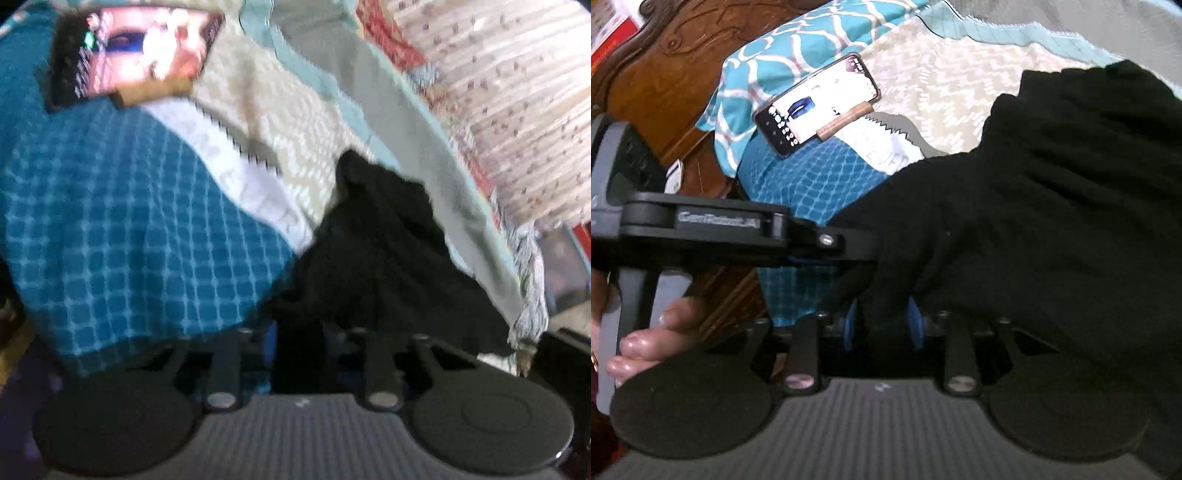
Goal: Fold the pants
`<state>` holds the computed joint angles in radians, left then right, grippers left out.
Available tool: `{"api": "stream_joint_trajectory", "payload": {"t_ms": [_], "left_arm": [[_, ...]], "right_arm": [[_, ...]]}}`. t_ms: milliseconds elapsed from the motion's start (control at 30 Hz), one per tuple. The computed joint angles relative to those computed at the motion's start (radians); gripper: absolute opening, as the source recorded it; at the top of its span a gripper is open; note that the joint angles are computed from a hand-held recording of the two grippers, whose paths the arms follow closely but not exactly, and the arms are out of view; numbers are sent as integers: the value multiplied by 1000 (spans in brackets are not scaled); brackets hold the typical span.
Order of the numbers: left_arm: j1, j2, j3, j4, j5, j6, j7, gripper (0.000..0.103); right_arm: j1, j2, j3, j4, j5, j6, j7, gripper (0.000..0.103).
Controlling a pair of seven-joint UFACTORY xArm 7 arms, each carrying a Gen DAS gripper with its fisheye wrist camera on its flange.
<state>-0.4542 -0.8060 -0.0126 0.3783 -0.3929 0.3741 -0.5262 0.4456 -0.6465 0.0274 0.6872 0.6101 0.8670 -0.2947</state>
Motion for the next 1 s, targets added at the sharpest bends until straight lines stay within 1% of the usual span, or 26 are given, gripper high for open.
{"api": "stream_joint_trajectory", "payload": {"t_ms": [67, 100, 133, 167, 200, 267, 300, 367, 433, 500, 567, 633, 700, 767, 833, 867, 933, 967, 1000], "left_arm": [[62, -24, -51, 14, 58, 47, -28, 14], [79, -33, -65, 22, 78, 76, -39, 14], [96, -41, -82, 32, 101, 109, -53, 16], [109, -51, -92, 45, 120, 146, -64, 18], [120, -71, -102, 51, 136, 180, -76, 24], [152, -138, -117, 52, 171, 242, -103, 23], [176, -165, -130, 56, 193, 265, -120, 24], [204, -205, -129, 68, 216, 301, -143, 24], [218, -208, -131, 94, 228, 315, -159, 24], [211, -167, -149, 137, 238, 309, -159, 24], [174, -80, -167, 196, 238, 284, -139, 26], [127, 49, -193, 278, 239, 257, -106, 26], [90, 200, -236, 389, 264, 243, -67, 26], [75, 338, -294, 501, 333, 220, -28, 27], [84, 500, -382, 646, 484, 217, -12, 36], [78, 586, -421, 725, 570, 224, -3, 37], [43, 756, -479, 881, 753, 255, 32, 40], [13, 832, -496, 948, 853, 273, 37, 40], [-21, 887, -501, 994, 924, 286, 43, 40]], "right_arm": [[9, -8, -23, 1, 27, 9, -16, 38], [9, -25, -28, -8, 33, 9, -28, 37], [8, -47, -33, -17, 35, 11, -37, 37], [6, -75, -41, -27, 37, 17, -47, 38], [-1, -120, -54, -45, 36, 25, -59, 39], [-35, -224, -75, -88, 13, 34, -62, 42], [-65, -292, -94, -115, -11, 50, -58, 43], [-136, -411, -134, -161, -70, 89, -45, 43], [-259, -561, -188, -212, -161, 157, -11, 43], [-403, -672, -267, -234, -252, 237, 34, 43], [-553, -753, -340, -240, -345, 295, 66, 43], [-708, -798, -428, -219, -462, 325, 69, 43], [-844, -795, -513, -188, -567, 293, 62, 43], [-943, -751, -585, -158, -643, 216, 49, 44], [-1017, -673, -651, -128, -703, 101, 27, 45], [-1037, -628, -683, -113, -720, 41, 9, 46], [-1048, -536, -741, -79, -729, -35, -23, 49], [-1047, -491, -758, -63, -726, -54, -33, 50], [-1039, -448, -779, -45, -721, -70, -48, 54]]}}
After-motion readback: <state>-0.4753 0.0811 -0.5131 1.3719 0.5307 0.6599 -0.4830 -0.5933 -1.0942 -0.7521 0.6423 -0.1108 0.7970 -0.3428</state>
